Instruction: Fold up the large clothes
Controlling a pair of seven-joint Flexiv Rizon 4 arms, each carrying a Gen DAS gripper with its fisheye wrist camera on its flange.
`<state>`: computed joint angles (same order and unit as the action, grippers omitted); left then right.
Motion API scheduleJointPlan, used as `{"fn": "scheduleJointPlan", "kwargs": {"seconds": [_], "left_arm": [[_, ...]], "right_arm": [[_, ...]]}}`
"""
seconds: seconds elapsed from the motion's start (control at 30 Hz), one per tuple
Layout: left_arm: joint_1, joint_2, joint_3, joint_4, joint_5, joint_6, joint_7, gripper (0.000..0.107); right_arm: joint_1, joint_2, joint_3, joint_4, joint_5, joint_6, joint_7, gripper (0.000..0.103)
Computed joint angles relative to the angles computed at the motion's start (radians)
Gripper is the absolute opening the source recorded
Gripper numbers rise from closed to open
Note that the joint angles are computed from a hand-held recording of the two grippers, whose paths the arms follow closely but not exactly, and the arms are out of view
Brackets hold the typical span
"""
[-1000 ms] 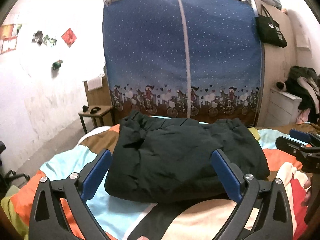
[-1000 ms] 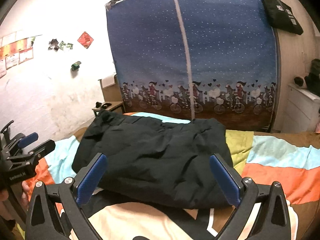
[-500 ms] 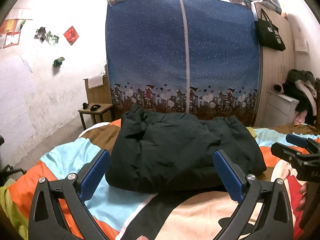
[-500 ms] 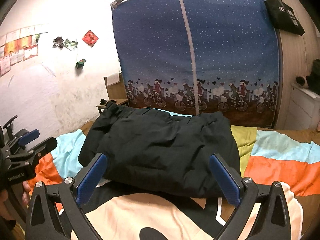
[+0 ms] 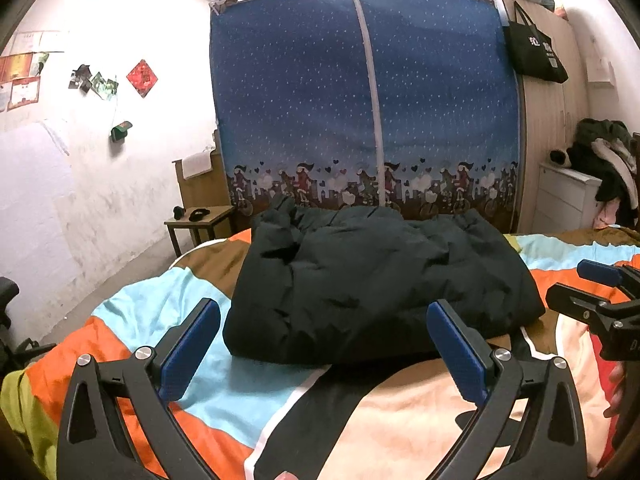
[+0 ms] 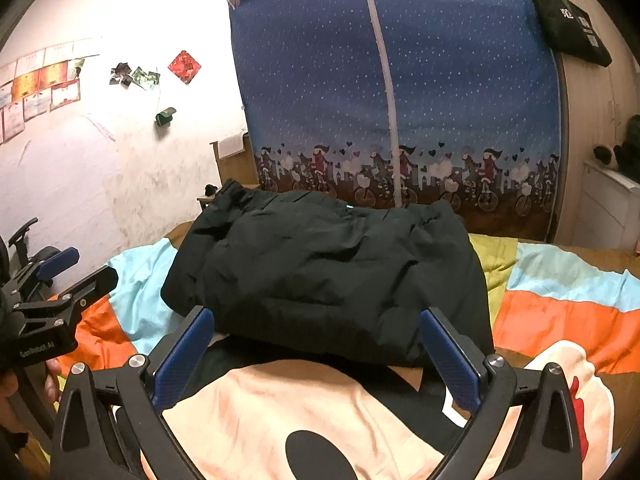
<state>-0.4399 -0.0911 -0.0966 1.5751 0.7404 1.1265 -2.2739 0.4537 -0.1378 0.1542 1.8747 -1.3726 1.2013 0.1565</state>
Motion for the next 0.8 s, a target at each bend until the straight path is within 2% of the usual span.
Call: {"fn": "scheduleJointPlan", "kwargs": {"seconds": [0.27, 0.8], "left_arm": [[0.005, 0.006, 0.001, 0.024, -0.007, -0.014, 0.003, 0.101], [0.015, 0.007, -0.005, 0.061, -0.060, -0.016, 0.044, 0.101]], "right_arm": [[0.016, -0.008, 0.011, 0.021, 0.071, -0.002, -0.047, 0.103], [0.030, -0.013, 0.004, 0.025, 0.099, 0.001, -0.056, 0.103]]}}
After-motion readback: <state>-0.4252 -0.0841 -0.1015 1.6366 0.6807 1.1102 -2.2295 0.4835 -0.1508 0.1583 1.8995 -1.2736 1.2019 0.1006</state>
